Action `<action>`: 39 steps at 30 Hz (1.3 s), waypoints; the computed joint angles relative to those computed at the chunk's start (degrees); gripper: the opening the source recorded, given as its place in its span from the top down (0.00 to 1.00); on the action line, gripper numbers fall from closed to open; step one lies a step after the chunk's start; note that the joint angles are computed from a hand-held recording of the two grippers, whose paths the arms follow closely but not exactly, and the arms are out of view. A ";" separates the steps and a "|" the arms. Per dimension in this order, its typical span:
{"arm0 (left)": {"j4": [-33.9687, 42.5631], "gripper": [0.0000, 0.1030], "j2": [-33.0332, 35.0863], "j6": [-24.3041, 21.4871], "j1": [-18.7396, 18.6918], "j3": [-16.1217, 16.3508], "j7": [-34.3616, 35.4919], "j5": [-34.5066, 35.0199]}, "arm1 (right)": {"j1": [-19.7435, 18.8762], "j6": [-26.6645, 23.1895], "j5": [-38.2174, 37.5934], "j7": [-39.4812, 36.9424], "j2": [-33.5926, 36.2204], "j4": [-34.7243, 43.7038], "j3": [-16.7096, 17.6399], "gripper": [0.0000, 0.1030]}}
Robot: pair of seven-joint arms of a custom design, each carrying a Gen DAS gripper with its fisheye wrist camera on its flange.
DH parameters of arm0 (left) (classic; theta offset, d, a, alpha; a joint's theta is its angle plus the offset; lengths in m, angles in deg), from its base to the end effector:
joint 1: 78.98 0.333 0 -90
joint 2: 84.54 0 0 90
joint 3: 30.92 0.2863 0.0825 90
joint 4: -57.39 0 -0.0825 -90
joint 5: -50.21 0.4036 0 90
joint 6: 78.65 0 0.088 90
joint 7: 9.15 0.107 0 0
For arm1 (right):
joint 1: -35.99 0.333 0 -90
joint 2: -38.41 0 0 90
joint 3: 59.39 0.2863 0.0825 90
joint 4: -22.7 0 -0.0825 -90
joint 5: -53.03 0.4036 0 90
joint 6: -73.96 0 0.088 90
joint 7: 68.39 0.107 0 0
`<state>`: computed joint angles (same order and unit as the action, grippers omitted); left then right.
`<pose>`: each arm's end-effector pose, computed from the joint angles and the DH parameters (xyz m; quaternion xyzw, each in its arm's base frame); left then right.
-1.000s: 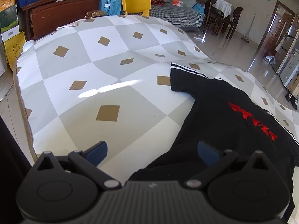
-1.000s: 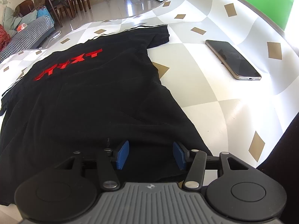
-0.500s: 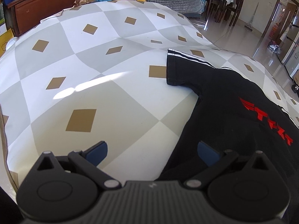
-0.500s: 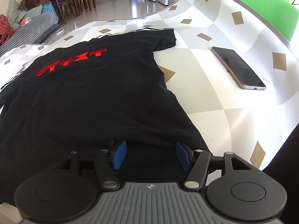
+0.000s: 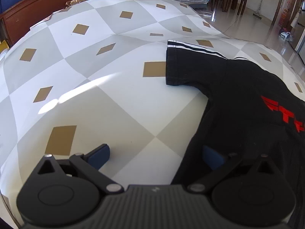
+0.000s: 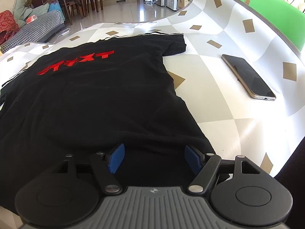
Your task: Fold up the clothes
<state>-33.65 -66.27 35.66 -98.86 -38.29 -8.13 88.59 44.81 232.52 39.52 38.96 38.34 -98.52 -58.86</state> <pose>0.6233 -0.2686 0.4370 -0.8923 0.3462 -0.1077 0.2690 0.5949 0.1081 0.4487 -0.6850 0.6509 -0.2317 0.2313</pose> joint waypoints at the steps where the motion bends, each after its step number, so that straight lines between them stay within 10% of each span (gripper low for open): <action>1: -0.13 0.00 0.03 -0.14 -0.10 0.12 0.11 0.60 | 0.01 0.13 0.05 -0.04 0.02 -0.05 -0.01 0.31; 26: 2.09 0.00 2.18 0.84 1.54 1.70 2.71 1.78 | -0.40 2.87 6.13 -8.73 0.11 -1.21 -0.33 0.27; 39: 0.99 0.00 -0.12 2.86 -0.07 -0.24 8.43 1.51 | 0.66 5.10 19.28 -25.45 -3.61 -4.55 -0.58 0.33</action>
<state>-32.66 -66.39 38.52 -98.93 -38.53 0.30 90.10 45.46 237.62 58.80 13.51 34.72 -103.07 -59.45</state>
